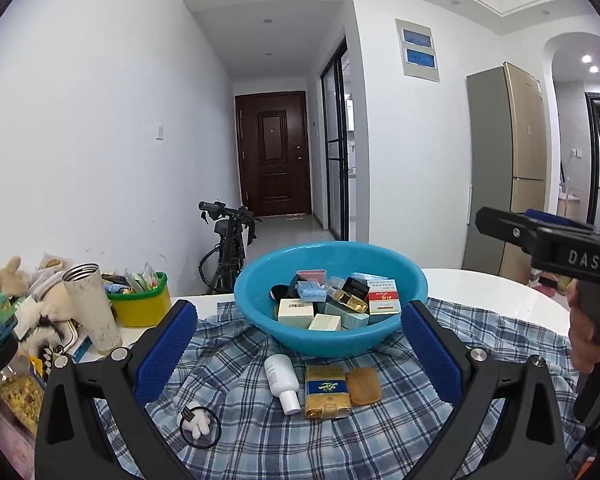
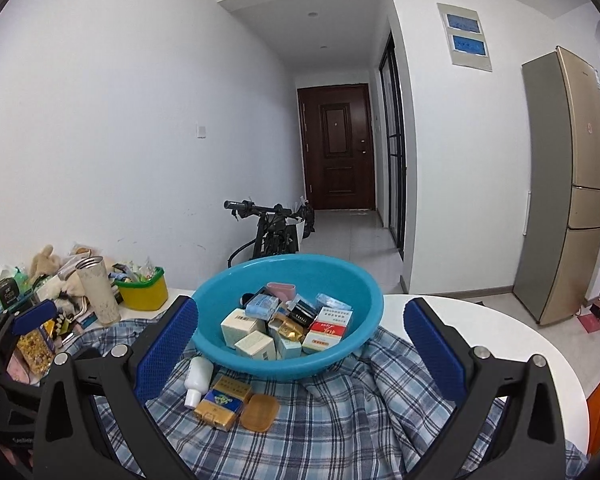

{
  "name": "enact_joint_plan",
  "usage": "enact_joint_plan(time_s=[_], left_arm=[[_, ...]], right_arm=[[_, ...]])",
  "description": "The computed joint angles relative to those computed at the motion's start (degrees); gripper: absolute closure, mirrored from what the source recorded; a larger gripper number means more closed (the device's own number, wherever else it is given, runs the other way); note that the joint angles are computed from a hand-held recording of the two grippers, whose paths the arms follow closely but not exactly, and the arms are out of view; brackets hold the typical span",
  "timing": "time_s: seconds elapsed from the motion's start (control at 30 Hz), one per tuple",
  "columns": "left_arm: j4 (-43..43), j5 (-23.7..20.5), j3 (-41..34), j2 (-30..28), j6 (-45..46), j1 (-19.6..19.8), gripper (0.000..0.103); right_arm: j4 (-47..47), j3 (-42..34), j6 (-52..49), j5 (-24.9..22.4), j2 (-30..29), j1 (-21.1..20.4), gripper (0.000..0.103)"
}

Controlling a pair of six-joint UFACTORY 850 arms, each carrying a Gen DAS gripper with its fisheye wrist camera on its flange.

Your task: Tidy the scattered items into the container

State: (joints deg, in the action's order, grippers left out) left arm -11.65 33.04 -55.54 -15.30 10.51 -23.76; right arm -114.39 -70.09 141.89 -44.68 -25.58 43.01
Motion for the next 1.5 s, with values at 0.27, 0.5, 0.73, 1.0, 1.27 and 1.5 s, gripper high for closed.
enact_joint_plan(time_s=[0.27, 0.5, 0.73, 1.0, 1.27, 1.5], left_arm=[[0.4, 0.9, 1.6, 0.7, -0.5, -0.6, 0.0], [-3.5, 5.8, 3.1, -0.5, 3.8, -2.5, 0.0], [-1.3, 6.3, 2.6, -2.8, 0.1, -2.2, 0.0], [-3.1, 8.8, 2.0, -5.8, 0.5, -2.2, 0.0], [-3.4, 10.9, 2.4, -7.0, 1.5, -2.1, 0.0], [-4.0, 11.5, 2.4, -8.3, 2.3, -2.2, 0.0]], right_arm=[[-0.1, 3.1, 0.5, -2.4, 0.4, 1.9, 0.0], [0.3, 3.6, 2.5, -1.7, -1.0, 1.5, 0.0], [-3.2, 4.6, 4.8, -2.6, -2.2, 1.9, 0.0], [-4.7, 4.4, 7.1, -2.1, -4.2, 2.0, 0.0], [-3.9, 4.3, 7.6, -4.1, -5.9, 2.1, 0.0], [-6.2, 4.9, 9.9, -6.3, -6.7, 2.3, 0.0]])
